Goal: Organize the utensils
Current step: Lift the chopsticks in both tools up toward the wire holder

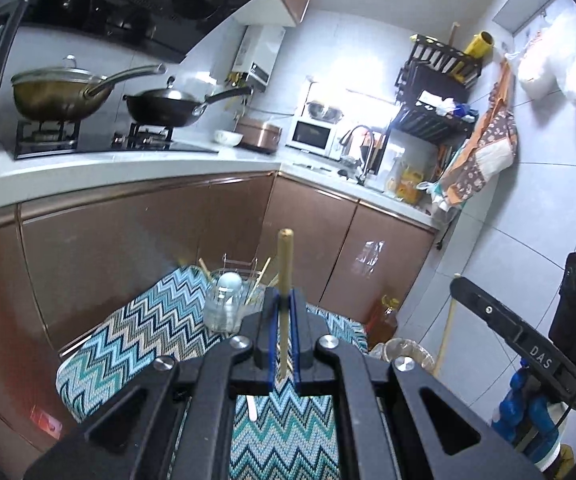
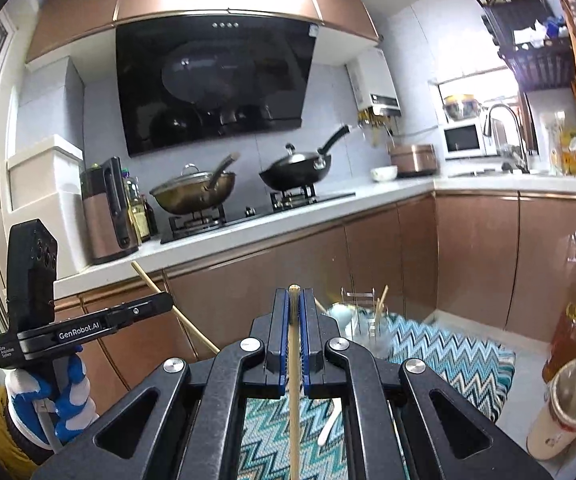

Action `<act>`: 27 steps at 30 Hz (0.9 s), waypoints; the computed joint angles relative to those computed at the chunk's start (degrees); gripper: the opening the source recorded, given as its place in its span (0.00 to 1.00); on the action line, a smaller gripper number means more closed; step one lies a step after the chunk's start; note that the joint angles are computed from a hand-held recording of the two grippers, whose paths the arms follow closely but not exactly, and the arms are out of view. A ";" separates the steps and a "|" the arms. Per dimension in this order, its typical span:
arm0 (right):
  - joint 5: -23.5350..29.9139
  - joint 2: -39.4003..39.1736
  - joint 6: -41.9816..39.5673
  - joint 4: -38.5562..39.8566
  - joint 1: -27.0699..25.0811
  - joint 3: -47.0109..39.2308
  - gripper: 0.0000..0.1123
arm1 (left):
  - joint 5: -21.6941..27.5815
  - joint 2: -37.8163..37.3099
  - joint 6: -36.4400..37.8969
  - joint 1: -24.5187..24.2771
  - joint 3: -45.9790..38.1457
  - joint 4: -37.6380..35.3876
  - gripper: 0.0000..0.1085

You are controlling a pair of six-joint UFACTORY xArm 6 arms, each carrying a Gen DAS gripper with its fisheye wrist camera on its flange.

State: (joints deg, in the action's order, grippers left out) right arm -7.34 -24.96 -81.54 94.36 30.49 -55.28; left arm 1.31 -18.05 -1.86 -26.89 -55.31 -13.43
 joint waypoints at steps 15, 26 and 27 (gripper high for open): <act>6.54 18.56 -25.11 19.79 -7.35 -23.17 0.05 | 3.43 20.27 10.11 3.54 -22.47 -8.57 0.05; 10.83 39.75 -24.89 20.66 -11.98 -46.93 0.05 | 9.32 43.71 3.05 6.79 -52.44 0.26 0.05; 10.58 41.76 -24.06 19.73 -12.02 -49.35 0.05 | 10.76 47.11 1.89 6.93 -57.23 1.51 0.05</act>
